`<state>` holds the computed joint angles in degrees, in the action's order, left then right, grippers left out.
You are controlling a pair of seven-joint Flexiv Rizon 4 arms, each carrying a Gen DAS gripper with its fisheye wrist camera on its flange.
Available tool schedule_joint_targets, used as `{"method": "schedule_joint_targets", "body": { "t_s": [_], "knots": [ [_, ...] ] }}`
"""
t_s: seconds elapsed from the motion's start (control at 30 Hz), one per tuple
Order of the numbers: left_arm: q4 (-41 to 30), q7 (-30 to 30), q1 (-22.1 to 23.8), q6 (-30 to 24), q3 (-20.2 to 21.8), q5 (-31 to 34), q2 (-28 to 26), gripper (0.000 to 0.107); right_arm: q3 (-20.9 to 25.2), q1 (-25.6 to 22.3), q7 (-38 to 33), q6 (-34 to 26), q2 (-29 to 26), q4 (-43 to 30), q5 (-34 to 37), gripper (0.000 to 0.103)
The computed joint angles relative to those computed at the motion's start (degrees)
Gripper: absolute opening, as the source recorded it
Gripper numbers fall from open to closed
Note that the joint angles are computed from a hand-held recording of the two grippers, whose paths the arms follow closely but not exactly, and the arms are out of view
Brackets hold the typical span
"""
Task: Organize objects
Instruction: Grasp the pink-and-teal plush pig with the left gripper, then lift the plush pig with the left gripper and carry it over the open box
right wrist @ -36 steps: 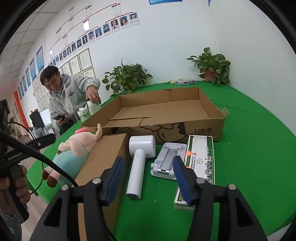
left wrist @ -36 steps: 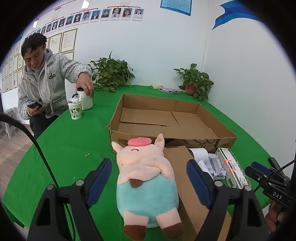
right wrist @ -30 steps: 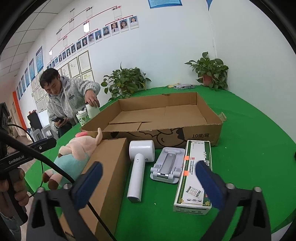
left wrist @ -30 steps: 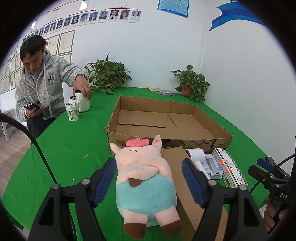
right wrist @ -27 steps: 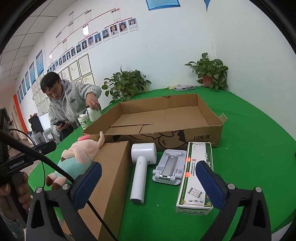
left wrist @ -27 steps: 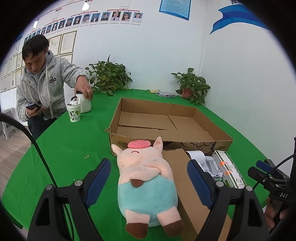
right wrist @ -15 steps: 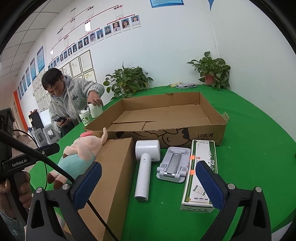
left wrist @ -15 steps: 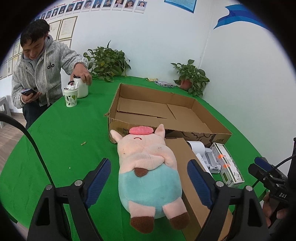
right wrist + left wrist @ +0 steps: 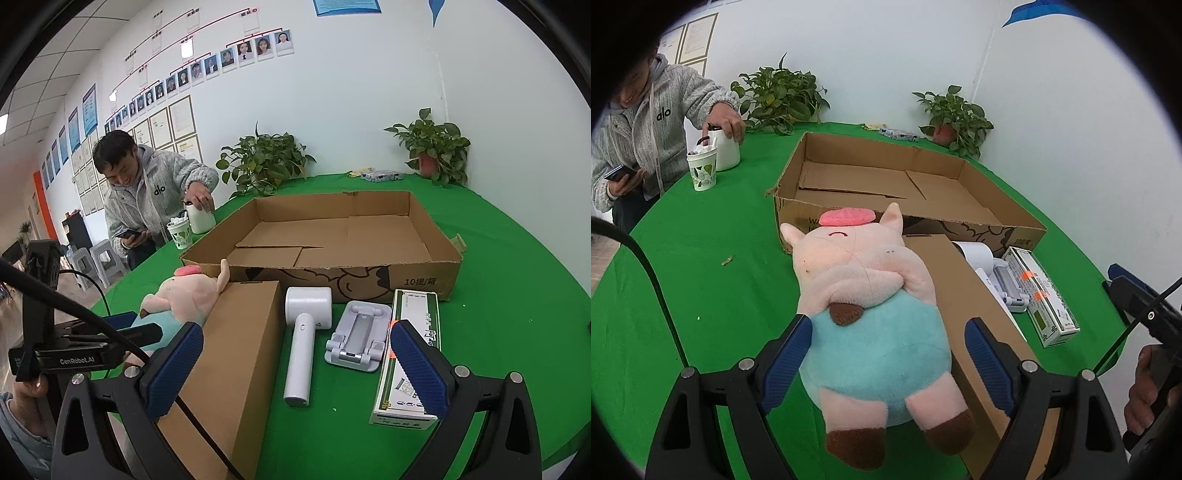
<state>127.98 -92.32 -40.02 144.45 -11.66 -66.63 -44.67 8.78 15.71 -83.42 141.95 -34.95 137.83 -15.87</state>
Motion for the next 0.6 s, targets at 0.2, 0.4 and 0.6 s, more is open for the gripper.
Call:
{"method": "schedule_joint_targets", "body": {
  "t_s": [0.2,0.4,0.6],
  "knots": [
    [-1.99,9.05,-0.58,-1.31,-2.08,-9.56,-0.34,0.082,1.38,-2.36,2.88,-2.59,1.71,-0.31,-5.35,0.102],
    [1.82,2.4,0.08,-0.86,-1.58,-4.48,0.68,0.069,5.69,-13.01,17.79,-7.97,1.89,-4.52,-29.67,0.102],
    [4.63,-1.69,-1.91,1.46,-1.11,-4.35,1.67,0.045,4.57,-16.86,55.39,-12.09,-4.02,-23.17,-73.22,0.102]
  ]
}}
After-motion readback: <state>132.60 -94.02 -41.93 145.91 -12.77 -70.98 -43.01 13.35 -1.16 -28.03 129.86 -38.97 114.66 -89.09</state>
